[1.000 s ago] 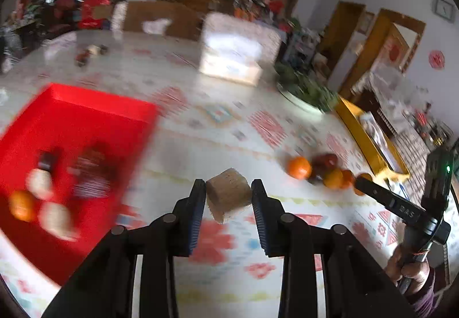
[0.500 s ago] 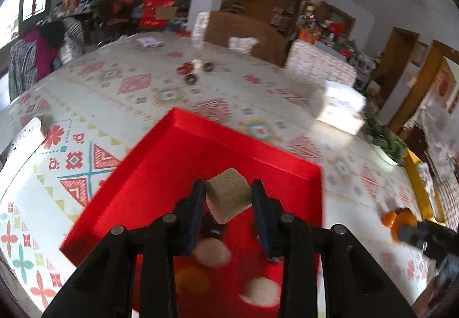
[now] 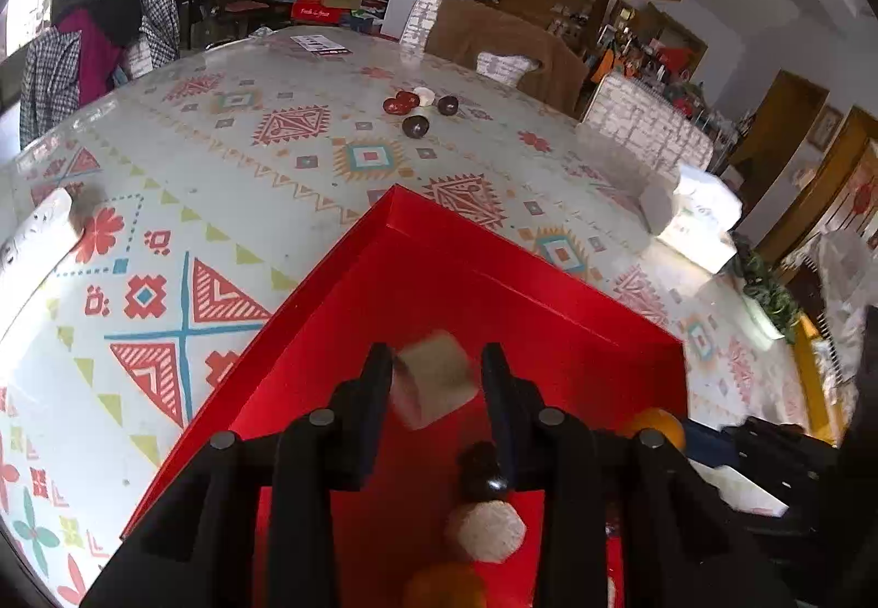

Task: Organize fruits
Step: 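Drop the cake cube and mandarin into the red tray with both tools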

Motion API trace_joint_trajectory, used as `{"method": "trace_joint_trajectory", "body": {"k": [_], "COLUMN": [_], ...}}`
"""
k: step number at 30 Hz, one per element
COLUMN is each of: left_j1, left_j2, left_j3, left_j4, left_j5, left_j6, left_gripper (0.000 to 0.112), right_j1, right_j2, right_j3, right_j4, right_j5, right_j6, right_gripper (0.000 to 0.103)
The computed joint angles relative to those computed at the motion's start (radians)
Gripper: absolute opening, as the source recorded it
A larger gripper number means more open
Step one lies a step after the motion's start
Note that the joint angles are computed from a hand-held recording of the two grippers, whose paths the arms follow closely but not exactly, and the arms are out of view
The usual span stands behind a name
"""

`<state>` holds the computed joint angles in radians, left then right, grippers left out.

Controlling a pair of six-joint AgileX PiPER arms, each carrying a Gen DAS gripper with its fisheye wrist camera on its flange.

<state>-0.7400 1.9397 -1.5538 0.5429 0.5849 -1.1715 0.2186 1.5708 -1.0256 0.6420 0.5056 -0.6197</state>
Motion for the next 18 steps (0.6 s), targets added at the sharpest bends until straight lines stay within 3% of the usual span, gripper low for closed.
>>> {"method": "trace_joint_trajectory", "body": {"k": [3, 6, 10, 14, 18], "left_j1": [-0.016, -0.045, -0.095, -0.178, -0.28], "left_j2": [-0.061, -0.119, -0.186, -0.237, -0.219], "left_j3": [0.077, 0.136, 0.191, 0.226, 0.194], "left_j4": [0.08, 0.169, 0.26, 0.388, 0.511], "left_j5": [-0.043, -0.059, -0.064, -0.063, -0.021], "left_j6": [-0.113, -0.219, -0.354, -0.528, -0.674], "left_gripper": [0.048, 0.049, 0.059, 0.073, 0.093], "right_j1": [0.004, -0.006, -0.03, -0.141, -0.354], "right_j2": [0.019, 0.009, -0.047, -0.139, -0.237], "right_j3": [-0.017, -0.017, 0.013, 0.073, 0.141], "right_j4": [0.006, 0.031, 0.053, 0.166, 0.281], "right_j5": [-0.01, -0.001, 0.003, 0.056, 0.164], "right_j6": [0.004, -0.01, -0.032, -0.144, -0.284], "right_gripper": [0.042, 0.053, 0.054, 0.059, 0.061]}}
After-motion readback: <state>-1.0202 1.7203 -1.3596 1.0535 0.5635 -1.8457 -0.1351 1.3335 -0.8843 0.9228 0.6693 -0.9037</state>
